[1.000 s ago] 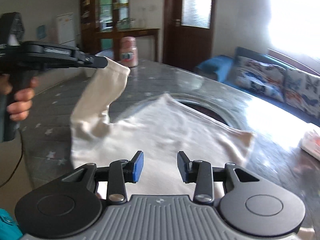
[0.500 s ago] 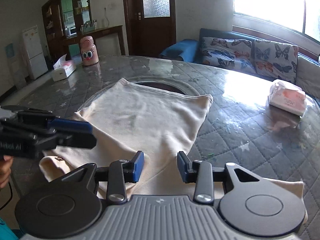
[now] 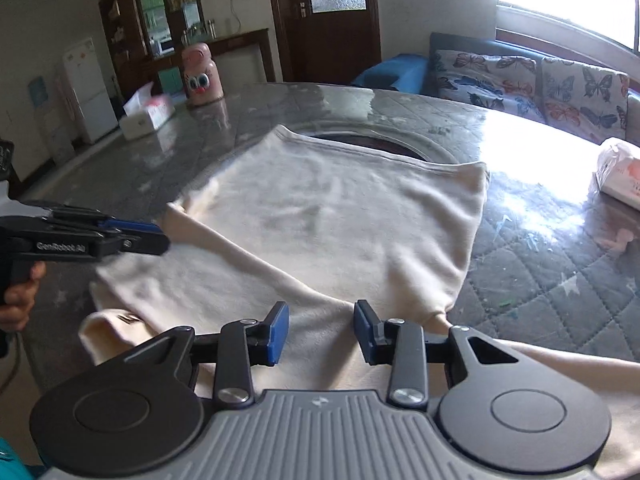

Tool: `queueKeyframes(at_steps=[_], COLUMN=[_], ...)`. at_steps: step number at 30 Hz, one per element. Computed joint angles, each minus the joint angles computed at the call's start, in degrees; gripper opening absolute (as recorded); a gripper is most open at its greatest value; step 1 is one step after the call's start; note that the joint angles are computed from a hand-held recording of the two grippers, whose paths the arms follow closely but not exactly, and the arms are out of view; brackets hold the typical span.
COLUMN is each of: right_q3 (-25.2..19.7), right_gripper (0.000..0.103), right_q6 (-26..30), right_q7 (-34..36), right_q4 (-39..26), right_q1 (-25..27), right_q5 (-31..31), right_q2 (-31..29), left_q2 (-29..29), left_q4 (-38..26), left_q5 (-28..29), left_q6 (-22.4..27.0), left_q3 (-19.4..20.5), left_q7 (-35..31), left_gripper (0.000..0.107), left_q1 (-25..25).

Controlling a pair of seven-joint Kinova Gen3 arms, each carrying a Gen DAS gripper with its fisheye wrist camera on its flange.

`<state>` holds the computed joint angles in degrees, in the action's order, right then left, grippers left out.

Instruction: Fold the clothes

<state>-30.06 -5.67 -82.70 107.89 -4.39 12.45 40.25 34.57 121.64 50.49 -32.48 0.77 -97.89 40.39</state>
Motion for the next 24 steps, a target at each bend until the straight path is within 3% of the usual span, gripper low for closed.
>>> queueKeyframes(at_steps=[6, 8, 12, 16, 21, 24], right_q3=[1.1, 4.7, 14.2, 23.0, 28.5, 28.8], right_gripper=[0.036, 0.036, 0.036, 0.037, 0.038, 0.038], right_q6=[-4.4, -7.1, -12.8, -16.6, -19.4, -20.3], right_q7=[-2.4, -4.5, -8.1, -9.7, -11.7, -13.0], right_q4=[4.4, 7.1, 12.5, 16.1, 18.2, 17.8], right_q1=[2.4, 1.7, -1.8, -6.1, -6.6, -6.0], right_q5=[-0.3, -1.6, -6.3, -11.5, -16.8, -17.9], right_q2=[-3.1, -4.9, -7.7, -8.8, -8.2, -6.9], left_q2=[-0.6, -0.8, -0.9, -0.7, 0.3, 1.1], left_q4=[-3.0, -3.3, -5.0, -6.5, -9.1, -10.8], left_q5=[8.8, 9.4, 11.7, 9.9, 8.0, 9.8], left_q6=[1.9, 1.2, 0.2, 0.3, 2.4, 4.2], left_q3=[-1.5, -0.6, 1.0, 3.0, 3.2, 2.4], left_q7=[-8.2, -9.8, -13.7, -15.2, -17.0, -19.1], left_gripper=[0.022, 0.025, 0.047, 0.052, 0.054, 0.054], left_q1=[2.7, 2.7, 3.3, 2.8, 3.5, 4.3])
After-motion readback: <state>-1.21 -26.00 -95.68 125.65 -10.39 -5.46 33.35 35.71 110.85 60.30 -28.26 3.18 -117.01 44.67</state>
